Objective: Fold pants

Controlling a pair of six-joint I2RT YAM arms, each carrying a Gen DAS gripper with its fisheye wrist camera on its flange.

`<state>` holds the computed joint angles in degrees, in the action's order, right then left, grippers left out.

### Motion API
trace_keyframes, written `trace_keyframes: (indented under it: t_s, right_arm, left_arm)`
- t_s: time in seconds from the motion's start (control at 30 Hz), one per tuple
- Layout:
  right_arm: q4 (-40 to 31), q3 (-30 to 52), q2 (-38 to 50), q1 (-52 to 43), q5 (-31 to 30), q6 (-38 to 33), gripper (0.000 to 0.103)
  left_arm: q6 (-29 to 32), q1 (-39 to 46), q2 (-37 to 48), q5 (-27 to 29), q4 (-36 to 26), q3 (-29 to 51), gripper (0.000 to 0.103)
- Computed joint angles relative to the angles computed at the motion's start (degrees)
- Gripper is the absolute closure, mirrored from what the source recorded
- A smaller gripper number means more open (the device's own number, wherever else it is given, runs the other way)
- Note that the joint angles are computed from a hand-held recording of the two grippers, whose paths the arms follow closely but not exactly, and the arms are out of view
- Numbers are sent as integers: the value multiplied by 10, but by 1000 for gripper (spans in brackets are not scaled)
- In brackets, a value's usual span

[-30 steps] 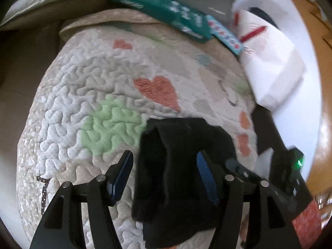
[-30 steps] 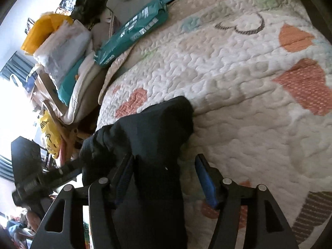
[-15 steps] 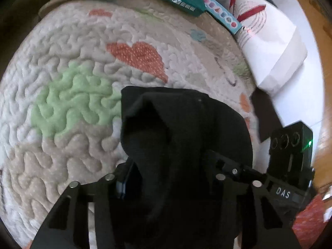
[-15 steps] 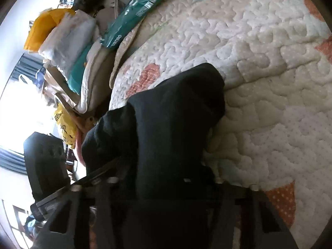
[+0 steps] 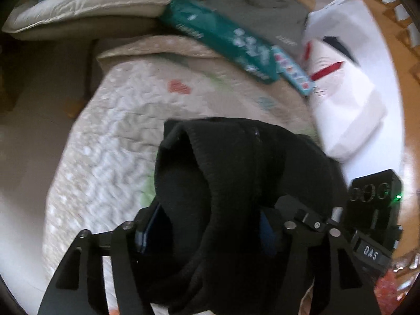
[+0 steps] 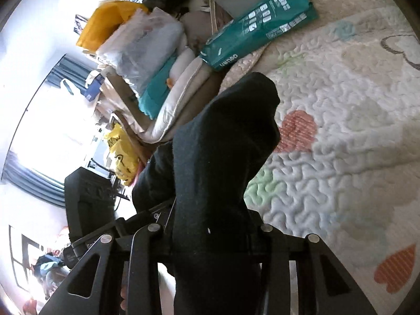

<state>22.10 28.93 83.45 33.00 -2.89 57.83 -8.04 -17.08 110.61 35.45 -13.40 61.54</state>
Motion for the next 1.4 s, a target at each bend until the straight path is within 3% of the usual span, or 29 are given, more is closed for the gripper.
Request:
trace_keyframes:
  t_s: [0.13,0.17,0.23,0.33,0.4,0.5,0.67,0.8,0.87,0.93,1.13,1.27,1.4]
  right_arm:
    - [-14,56,122,-24,-7,-28,58]
    - [-57,79,155,-26,11,-38,51]
    - [-65,78,173,-27,32,-30,38]
    - [28,-7,146,-28,30,11,34]
    - [37,-35,124,-12,53,13,33]
    - [19,-60,100,20,102,23,27]
    - [38,-80,104,5,101,59,20]
    - [-1,-76,80,25,127,73,19]
    - [-7,-90,53,32,128,93,18]
    - [-45,-90,21,49,151,106,18]
    - [-319,-82,-156,169,275,171,17]
    - [-469,-49,-192,293,334,271,17]
    - [-579,5,-166,447,393,425,17]
  left_arm:
    - [-16,5,120,-46,-11,66,30]
    - [-30,14,133,-20,5,66,27]
    - [-68,40,134,42,52,44,27]
    - [-63,59,145,79,53,43,27]
    - [-60,62,132,72,72,18,27]
    - [-45,38,102,19,79,-8,27]
    - [-71,20,118,-13,36,33,25]
    - [-122,45,145,33,-12,78,25]
    - [-165,73,146,63,0,71,25]
    - [-183,99,140,46,-10,66,25]
    - [-105,136,56,-95,-36,1,25]
    - [-36,139,-112,-118,15,-149,25]
    - [0,108,-314,-142,48,-305,25]
